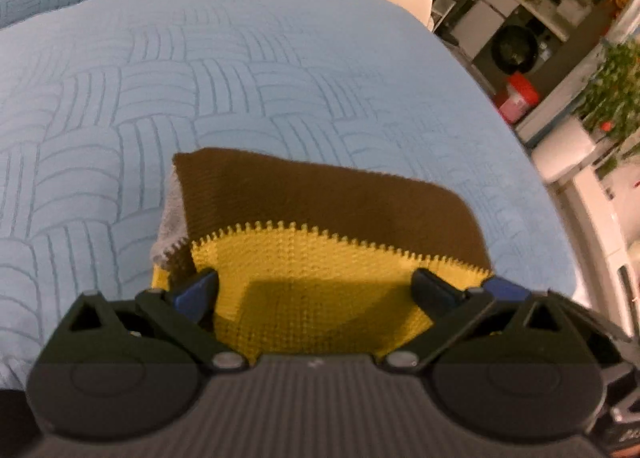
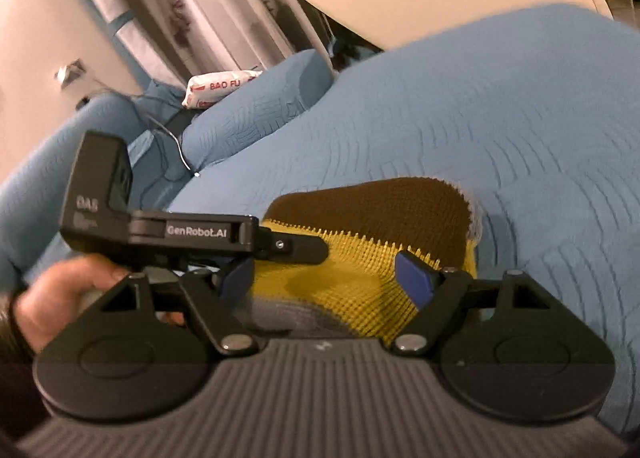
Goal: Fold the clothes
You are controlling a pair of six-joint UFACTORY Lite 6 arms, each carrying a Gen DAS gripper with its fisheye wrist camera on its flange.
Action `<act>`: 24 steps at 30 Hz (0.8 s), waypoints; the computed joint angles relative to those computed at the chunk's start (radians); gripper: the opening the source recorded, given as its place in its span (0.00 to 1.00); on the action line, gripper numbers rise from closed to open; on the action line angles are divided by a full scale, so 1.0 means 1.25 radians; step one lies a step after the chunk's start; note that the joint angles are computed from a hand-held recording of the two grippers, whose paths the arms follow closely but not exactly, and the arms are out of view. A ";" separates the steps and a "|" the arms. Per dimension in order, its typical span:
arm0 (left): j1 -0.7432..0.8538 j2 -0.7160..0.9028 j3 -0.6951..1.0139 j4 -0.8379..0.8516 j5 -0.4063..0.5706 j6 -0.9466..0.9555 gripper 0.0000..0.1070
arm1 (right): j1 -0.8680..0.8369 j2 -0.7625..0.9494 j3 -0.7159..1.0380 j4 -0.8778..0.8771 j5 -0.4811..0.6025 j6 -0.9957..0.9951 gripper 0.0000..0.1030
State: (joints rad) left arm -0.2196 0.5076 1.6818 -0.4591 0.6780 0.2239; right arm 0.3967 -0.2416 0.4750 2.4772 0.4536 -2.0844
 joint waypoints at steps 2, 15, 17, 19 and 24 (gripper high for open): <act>0.007 -0.024 -0.031 -0.019 0.009 0.037 0.96 | -0.002 0.046 0.020 -0.036 -0.043 0.027 0.77; 0.045 -0.104 -0.244 -0.338 -0.099 0.349 0.96 | -0.314 0.005 -0.030 -0.187 0.147 0.180 0.80; 0.046 -0.108 -0.255 -0.358 -0.103 0.367 0.96 | -0.347 0.089 0.000 -0.205 0.198 0.165 0.80; 0.043 -0.098 -0.251 -0.371 -0.111 0.378 0.96 | -0.354 0.156 0.033 -0.214 0.207 0.143 0.80; 0.041 -0.102 -0.274 -0.421 -0.128 0.433 0.96 | -0.362 0.251 0.083 -0.234 0.261 0.111 0.88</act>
